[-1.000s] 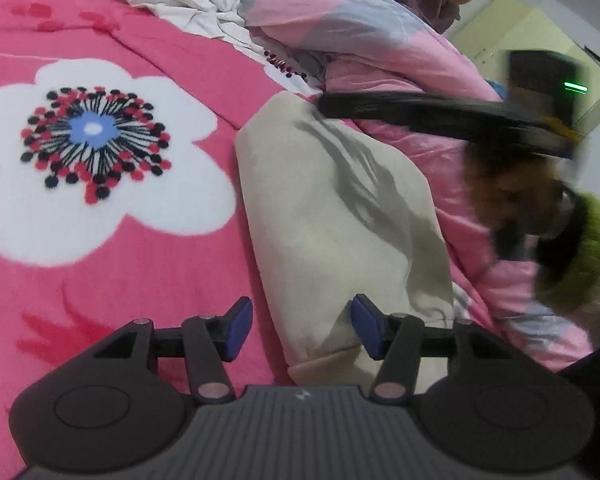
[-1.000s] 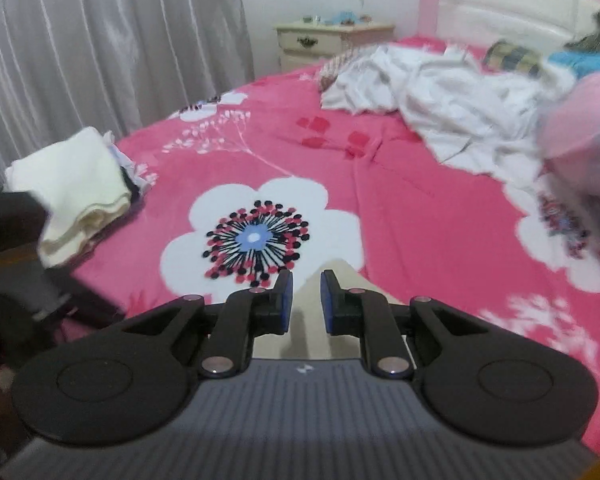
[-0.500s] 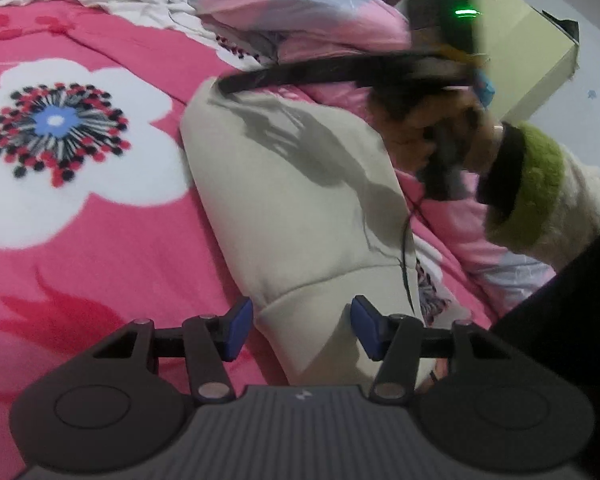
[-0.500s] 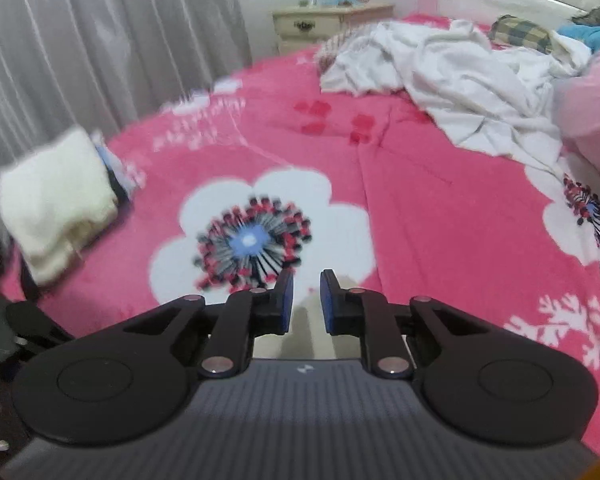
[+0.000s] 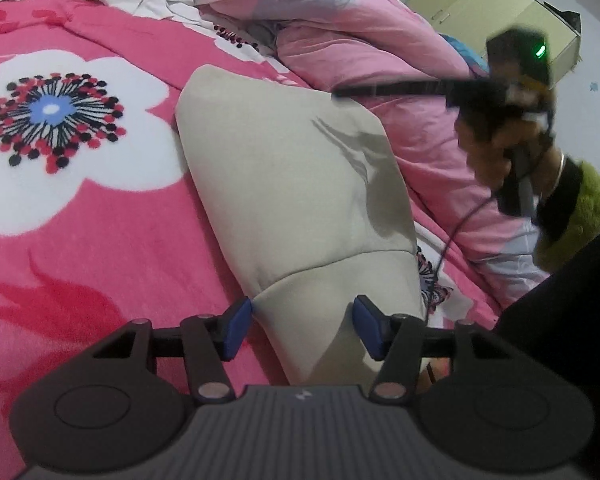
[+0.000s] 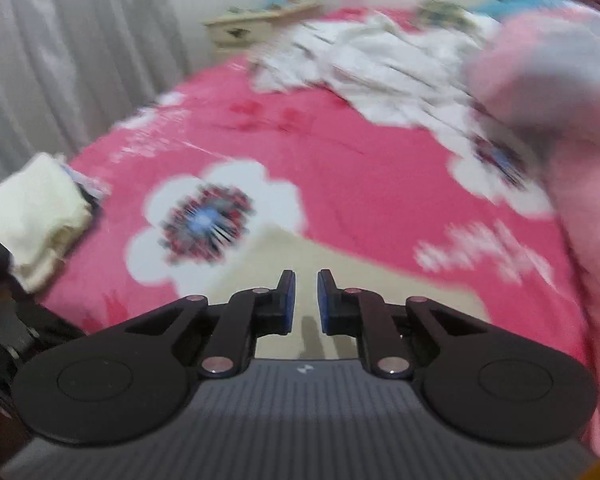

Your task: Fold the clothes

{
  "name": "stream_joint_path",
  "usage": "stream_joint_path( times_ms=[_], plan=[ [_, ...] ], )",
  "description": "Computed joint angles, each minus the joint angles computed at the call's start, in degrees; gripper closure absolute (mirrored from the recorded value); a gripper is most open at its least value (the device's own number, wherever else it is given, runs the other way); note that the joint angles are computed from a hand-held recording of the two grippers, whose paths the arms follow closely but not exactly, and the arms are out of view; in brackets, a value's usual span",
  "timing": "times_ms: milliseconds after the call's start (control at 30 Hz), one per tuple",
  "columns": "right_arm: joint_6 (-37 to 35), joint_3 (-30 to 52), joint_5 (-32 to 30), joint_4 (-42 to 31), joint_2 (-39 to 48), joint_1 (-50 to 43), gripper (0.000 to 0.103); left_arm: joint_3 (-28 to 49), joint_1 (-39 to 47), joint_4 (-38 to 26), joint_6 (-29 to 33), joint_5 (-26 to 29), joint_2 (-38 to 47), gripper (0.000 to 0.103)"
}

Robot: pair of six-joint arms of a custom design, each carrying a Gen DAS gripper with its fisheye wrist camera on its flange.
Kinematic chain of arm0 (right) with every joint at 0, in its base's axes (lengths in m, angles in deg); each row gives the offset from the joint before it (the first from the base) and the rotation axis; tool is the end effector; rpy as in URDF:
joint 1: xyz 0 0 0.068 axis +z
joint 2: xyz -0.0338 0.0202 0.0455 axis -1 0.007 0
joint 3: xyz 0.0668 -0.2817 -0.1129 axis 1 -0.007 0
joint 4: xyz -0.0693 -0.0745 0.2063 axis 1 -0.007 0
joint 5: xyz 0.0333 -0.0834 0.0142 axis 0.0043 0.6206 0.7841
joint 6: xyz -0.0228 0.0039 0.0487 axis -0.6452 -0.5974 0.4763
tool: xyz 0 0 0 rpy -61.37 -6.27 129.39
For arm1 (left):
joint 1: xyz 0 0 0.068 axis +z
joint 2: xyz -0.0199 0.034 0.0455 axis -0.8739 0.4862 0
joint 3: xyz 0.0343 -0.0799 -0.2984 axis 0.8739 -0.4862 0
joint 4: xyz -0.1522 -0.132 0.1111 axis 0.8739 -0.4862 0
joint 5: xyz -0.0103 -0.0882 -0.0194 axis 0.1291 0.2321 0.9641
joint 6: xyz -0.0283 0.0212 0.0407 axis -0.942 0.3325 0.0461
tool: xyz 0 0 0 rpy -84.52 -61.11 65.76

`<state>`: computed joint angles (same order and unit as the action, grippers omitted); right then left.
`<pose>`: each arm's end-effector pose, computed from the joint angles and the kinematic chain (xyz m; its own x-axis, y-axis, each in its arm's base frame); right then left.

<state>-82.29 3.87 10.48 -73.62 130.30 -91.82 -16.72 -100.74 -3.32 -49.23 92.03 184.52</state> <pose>0.3816 0.0028 0.2494 -0.6640 -0.3608 -0.6549 -0.5774 0.8040 0.1424 0.2380 -0.2082 0.1648 -0.8373 -0.0435 -0.5450 0.3216 0.7669 -0.5553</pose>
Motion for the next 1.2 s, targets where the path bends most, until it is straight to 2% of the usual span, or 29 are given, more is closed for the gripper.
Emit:
stream_joint_path(
  times_ms=[67,100,167,367,567,667,700,767,800,833,933,1033,1100,1200],
  plan=[
    [2.42,-3.46,5.73,4.22,2.13,-0.61,0.094,0.43,-0.27,-0.62,0.36,-0.32,0.02,0.047],
    [4.49,-5.40,5.93,7.55,4.28,-1.36,0.095,0.76,-0.41,-1.07,0.49,-0.41,0.04,0.047],
    [9.57,-8.18,2.60,12.99,5.93,-2.83,0.095,1.48,-0.76,-2.30,1.15,-1.04,-0.01,0.046],
    [13.72,-9.34,-0.27,14.90,0.38,-7.19,0.094,1.97,-1.30,-3.71,1.11,-2.07,-0.36,0.046],
    [19.25,-5.99,-0.87,16.03,8.86,-10.31,0.094,3.39,-1.17,-5.09,1.49,-1.80,0.22,0.045],
    [21.26,-7.11,-4.50,16.02,6.74,-12.31,0.091,3.33,-0.56,-6.38,1.70,-1.71,-1.23,0.045],
    [22.20,-8.29,-6.60,16.68,5.36,-13.52,0.089,3.00,-0.21,-6.27,1.64,-1.83,-1.93,0.045],
    [23.88,-10.63,-9.93,17.68,3.35,-16.34,0.072,1.60,1.17,-4.13,0.59,-1.89,-3.37,0.045],
    [23.90,-10.48,-11.32,16.37,3.34,-17.69,0.061,1.00,2.09,-2.77,-0.38,-1.44,-3.78,0.045],
    [23.26,-9.85,-12.63,14.21,3.70,-18.86,0.057,0.96,3.16,-1.82,-1.45,-0.60,-3.66,0.044],
    [21.93,-9.49,-15.86,10.44,5.09,-20.66,0.049,3.00,6.46,-1.01,-4.51,2.46,-1.63,0.044],
    [21.24,-7.88,-19.86,5.02,7.61,-21.53,0.042,8.32,8.04,-4.48,-4.17,3.62,2.44,0.044],
    [18.95,-7.08,-20.24,0.35,8.32,-21.73,0.039,10.76,8.65,-6.51,-4.26,4.57,4.43,0.045],
    [14.24,-8.30,-20.39,-4.06,7.85,-22.72,0.034,11.09,9.10,-4.58,-5.73,6.54,6.56,0.044]
  ],
)
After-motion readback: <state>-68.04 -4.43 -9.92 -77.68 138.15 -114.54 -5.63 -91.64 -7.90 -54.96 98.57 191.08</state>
